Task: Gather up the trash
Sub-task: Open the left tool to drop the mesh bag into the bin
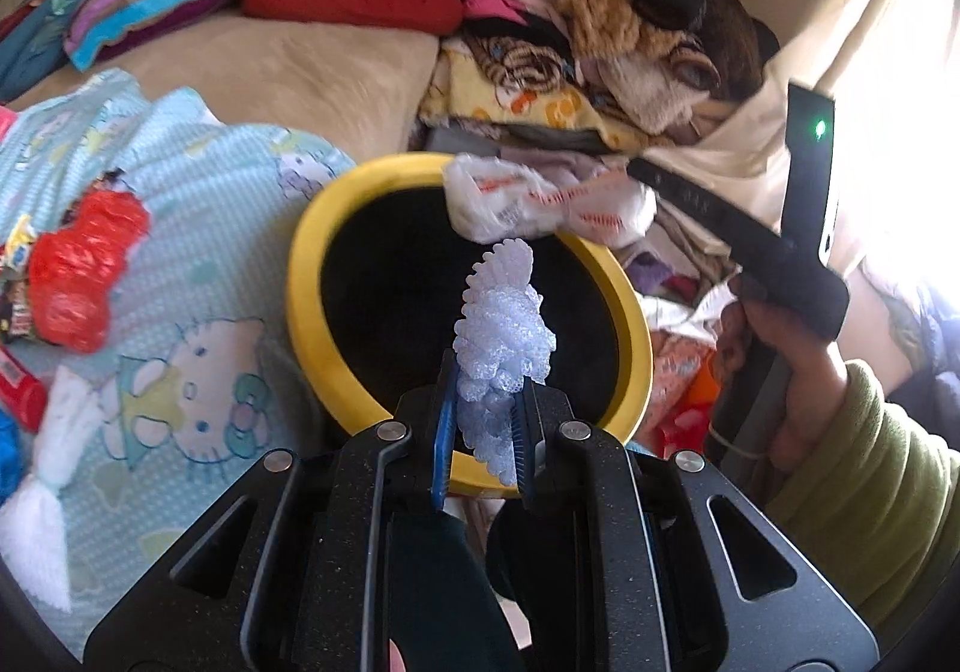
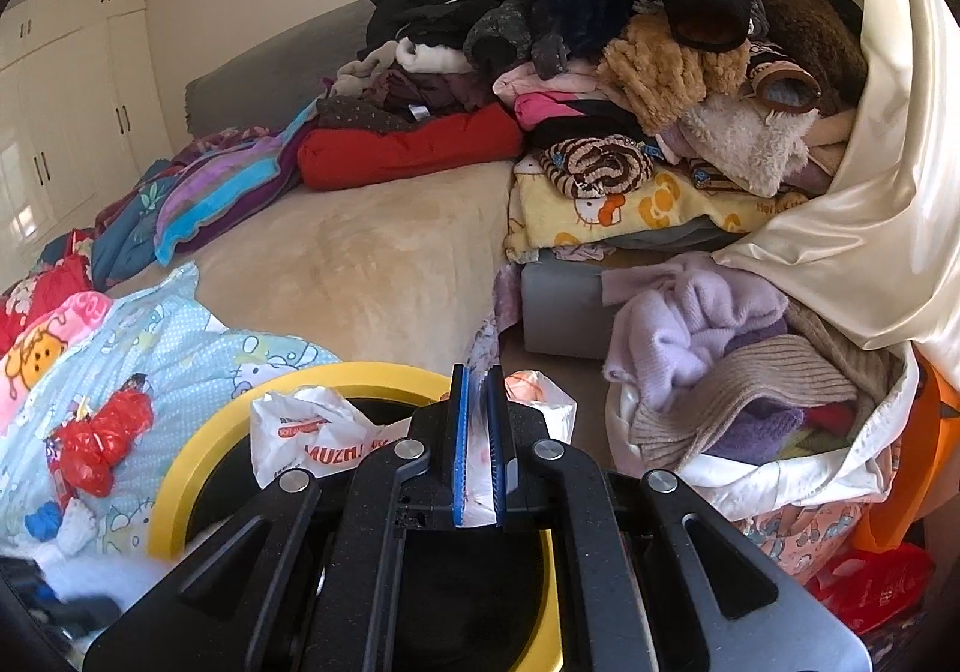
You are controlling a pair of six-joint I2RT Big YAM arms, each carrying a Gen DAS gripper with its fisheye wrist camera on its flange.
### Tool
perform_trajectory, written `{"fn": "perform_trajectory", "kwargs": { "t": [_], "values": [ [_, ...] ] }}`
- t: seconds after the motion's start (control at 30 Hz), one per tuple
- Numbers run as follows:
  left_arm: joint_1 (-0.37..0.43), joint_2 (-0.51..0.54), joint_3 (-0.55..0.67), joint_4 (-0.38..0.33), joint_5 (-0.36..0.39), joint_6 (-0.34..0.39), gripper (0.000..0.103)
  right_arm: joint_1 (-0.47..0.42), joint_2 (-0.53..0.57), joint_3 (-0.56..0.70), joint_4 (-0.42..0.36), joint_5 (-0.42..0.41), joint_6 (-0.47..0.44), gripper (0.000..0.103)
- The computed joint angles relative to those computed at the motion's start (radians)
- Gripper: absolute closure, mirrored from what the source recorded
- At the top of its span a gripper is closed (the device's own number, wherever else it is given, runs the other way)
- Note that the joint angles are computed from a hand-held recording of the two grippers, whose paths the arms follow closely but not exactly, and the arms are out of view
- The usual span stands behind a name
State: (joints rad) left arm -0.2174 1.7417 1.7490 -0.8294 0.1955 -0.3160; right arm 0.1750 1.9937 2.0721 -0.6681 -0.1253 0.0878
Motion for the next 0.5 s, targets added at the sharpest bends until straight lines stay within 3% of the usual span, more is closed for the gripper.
{"fn": "perform_trajectory", "kwargs": {
  "t": [0.1, 0.17, 0.2, 0.23, 0.3, 0.37, 0.5],
  "values": [
    [-0.004, 0.013, 0.007, -0.008, 0.020, 0.006, 0.089, -0.001, 0.000, -0.002, 0.010, -0.027, 0.016, 0.091],
    [-0.002, 0.021, 0.011, -0.015, 0.018, -0.004, 0.062, -0.004, 0.004, 0.004, 0.004, -0.042, 0.030, 0.080],
    [0.002, 0.019, 0.003, -0.004, 0.020, -0.022, 0.043, -0.004, 0.006, 0.009, -0.001, -0.048, 0.037, 0.063],
    [0.005, 0.016, -0.005, 0.009, 0.028, -0.037, 0.039, -0.005, 0.004, 0.005, 0.005, -0.057, 0.048, 0.052],
    [0.013, 0.005, -0.022, 0.033, 0.039, -0.058, 0.035, -0.004, -0.001, -0.004, 0.013, -0.059, 0.054, 0.052],
    [0.018, -0.014, -0.045, 0.065, 0.009, -0.076, 0.013, -0.002, 0.000, -0.001, 0.007, -0.065, 0.053, 0.049],
    [0.032, -0.050, -0.084, 0.114, -0.042, -0.113, 0.011, 0.003, -0.011, -0.012, 0.018, -0.085, 0.063, 0.042]
  ]
}}
